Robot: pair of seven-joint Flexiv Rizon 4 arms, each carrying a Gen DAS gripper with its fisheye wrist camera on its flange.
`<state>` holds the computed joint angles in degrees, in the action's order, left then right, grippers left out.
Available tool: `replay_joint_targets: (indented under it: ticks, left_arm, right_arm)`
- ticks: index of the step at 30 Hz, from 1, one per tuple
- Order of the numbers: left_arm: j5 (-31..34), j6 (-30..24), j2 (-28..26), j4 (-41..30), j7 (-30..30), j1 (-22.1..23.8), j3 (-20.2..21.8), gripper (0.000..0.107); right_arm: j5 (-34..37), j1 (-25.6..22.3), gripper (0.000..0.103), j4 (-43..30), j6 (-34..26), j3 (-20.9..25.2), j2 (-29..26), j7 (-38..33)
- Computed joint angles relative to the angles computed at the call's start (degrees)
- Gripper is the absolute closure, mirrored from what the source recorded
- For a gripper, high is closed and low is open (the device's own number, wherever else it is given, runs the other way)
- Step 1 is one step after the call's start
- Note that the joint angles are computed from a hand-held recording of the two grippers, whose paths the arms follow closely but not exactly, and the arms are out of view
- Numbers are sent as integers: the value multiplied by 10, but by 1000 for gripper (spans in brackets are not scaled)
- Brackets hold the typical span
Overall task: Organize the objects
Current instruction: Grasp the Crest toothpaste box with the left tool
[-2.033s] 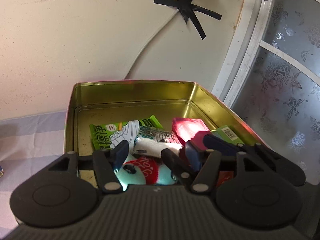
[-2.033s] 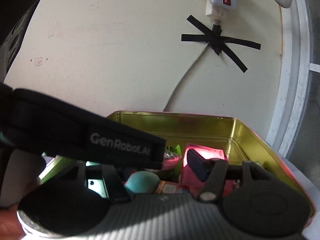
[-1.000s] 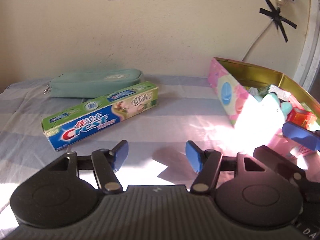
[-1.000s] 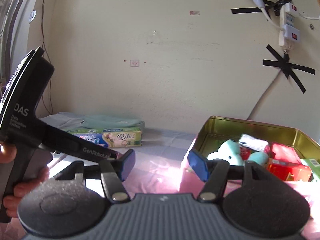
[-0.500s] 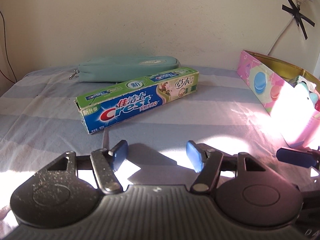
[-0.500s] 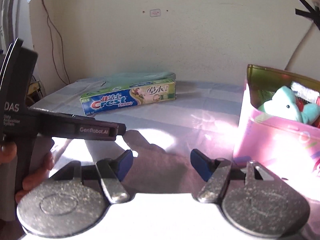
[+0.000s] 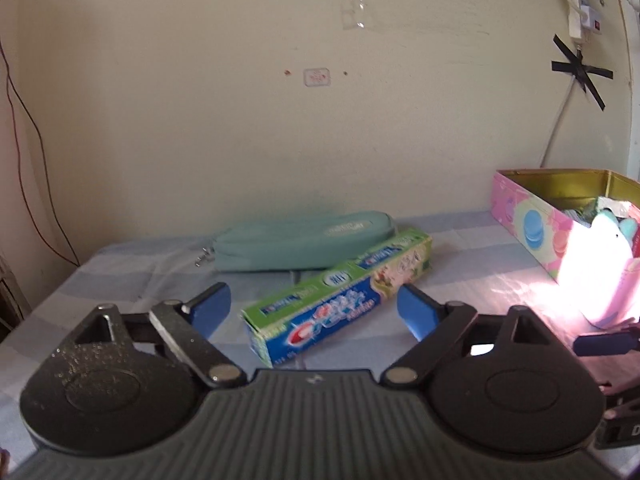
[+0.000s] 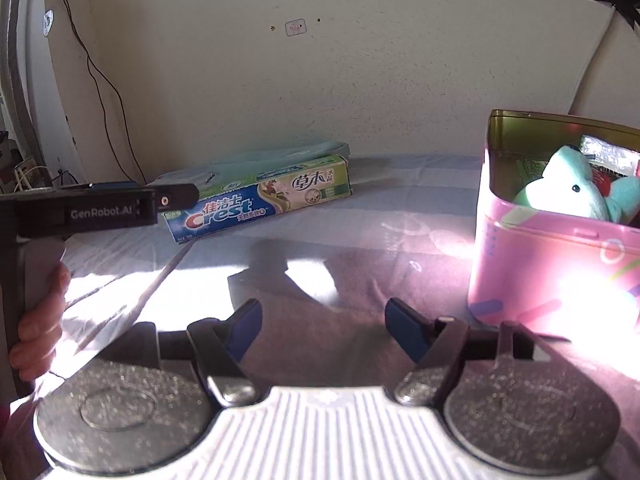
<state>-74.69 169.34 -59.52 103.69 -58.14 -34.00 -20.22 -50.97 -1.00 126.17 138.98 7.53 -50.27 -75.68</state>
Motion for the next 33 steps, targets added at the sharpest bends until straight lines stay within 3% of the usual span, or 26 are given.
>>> replay_joint_targets:
  ticks: [3,10,12,13,15,17,23,26,30,33]
  left_arm:
    - [0,-14,7,20,3,16,5,9]
    - [-13,-63,-17,-17,102,39,12,10]
    - [-9,-96,-13,-17,114,53,2,29]
    - [-20,-117,-7,-18,117,59,-7,47]
    - [-21,-123,0,-13,107,50,-4,60]
    - [15,-149,25,33,69,46,0,70]
    - [63,-161,90,178,-82,3,17,74]
    - [112,-153,113,269,-180,-17,30,74]
    - [174,-139,132,355,-285,-26,56,74]
    - [113,-143,134,360,-316,-54,68,74]
  right_arm:
    - [-7,-4,32,-1,3,0,-2,5]
    - [-32,-11,32,-8,7,-2,-7,21]
    - [-31,-10,32,-5,9,-4,-7,23]
    - [-33,-11,32,-6,10,-4,-7,25]
    - [-32,-10,32,-6,12,-6,-7,26]
    - [-23,-5,32,-3,14,-6,-6,21]
    - [-65,-11,32,-1,25,-8,-4,10]
    - [-145,-30,32,-29,23,-7,-6,82]
    - [-200,-9,32,-87,31,-17,-15,174]
    - [-289,16,32,-170,41,-33,-42,303]
